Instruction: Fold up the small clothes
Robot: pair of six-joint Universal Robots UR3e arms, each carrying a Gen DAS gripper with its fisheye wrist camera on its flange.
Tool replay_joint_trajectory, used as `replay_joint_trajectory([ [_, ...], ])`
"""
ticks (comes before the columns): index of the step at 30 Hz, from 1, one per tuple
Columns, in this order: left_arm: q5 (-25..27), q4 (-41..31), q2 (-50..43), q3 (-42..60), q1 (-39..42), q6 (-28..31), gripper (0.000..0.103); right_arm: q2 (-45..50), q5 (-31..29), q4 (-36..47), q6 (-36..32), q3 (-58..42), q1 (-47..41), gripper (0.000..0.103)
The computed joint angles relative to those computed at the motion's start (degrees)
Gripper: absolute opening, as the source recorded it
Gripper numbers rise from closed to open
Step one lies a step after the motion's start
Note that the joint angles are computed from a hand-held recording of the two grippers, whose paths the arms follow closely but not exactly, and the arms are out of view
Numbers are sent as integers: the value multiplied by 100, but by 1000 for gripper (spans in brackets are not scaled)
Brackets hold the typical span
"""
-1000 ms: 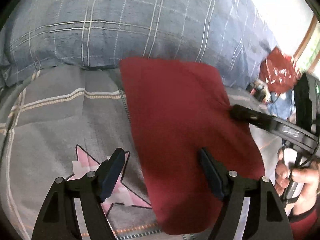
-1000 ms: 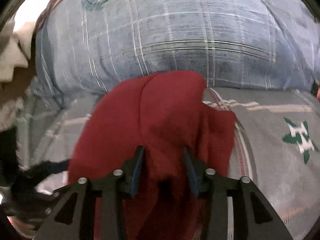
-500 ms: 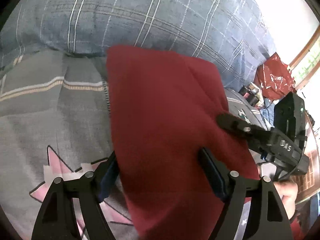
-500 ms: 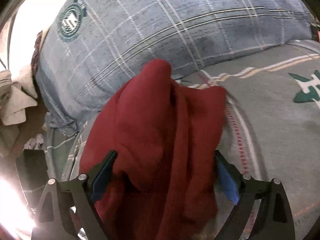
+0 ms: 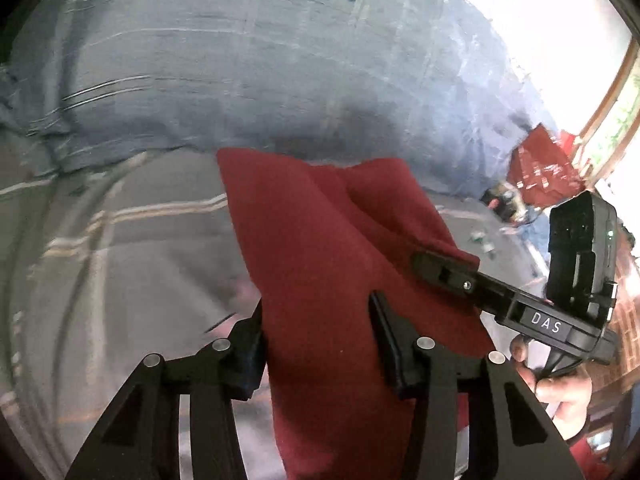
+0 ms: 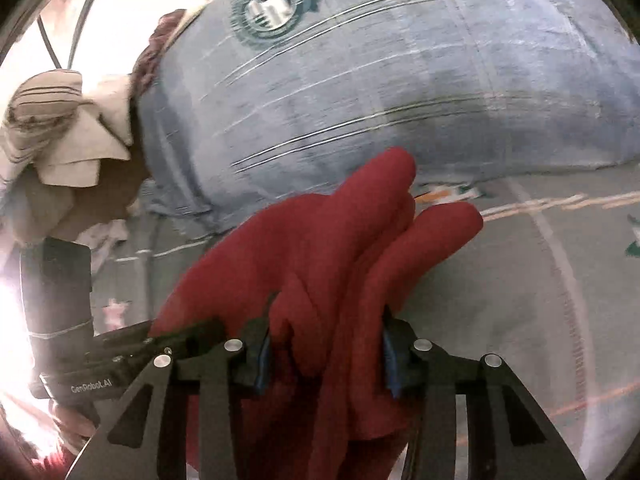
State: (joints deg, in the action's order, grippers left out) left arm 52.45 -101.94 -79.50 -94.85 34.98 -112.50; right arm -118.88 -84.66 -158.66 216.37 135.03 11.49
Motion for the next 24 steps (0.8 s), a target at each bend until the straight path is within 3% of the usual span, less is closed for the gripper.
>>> replay_joint_trajectory([
  [5,437,916,-220,-668,10,-364,49,1398,-216,-909,473,-192,662,47],
  [7,473,1275,-199,-918,-67,-481,53,1602,-447,-606,510,-349,782,55],
  [10,299,1374,-213,-979,-79,-541,57,1137,-536,78,536,-402,776,56],
  [14,201,1690,-157,-1262,248,-477,68,819,-1446,725,574,-949,1338,56],
  [19,12,2213,446,-1814,587,-533,78,1730,-1440,449,22,-1843,1711,51],
  [21,-131,2593,835,-2203,756,-548,79,2238,-1680,584,4,-2111,1802,51],
  [24,-272,2602,1182,-2469,997,-337,79,2690,-2080,940,182,-2156,1840,49],
])
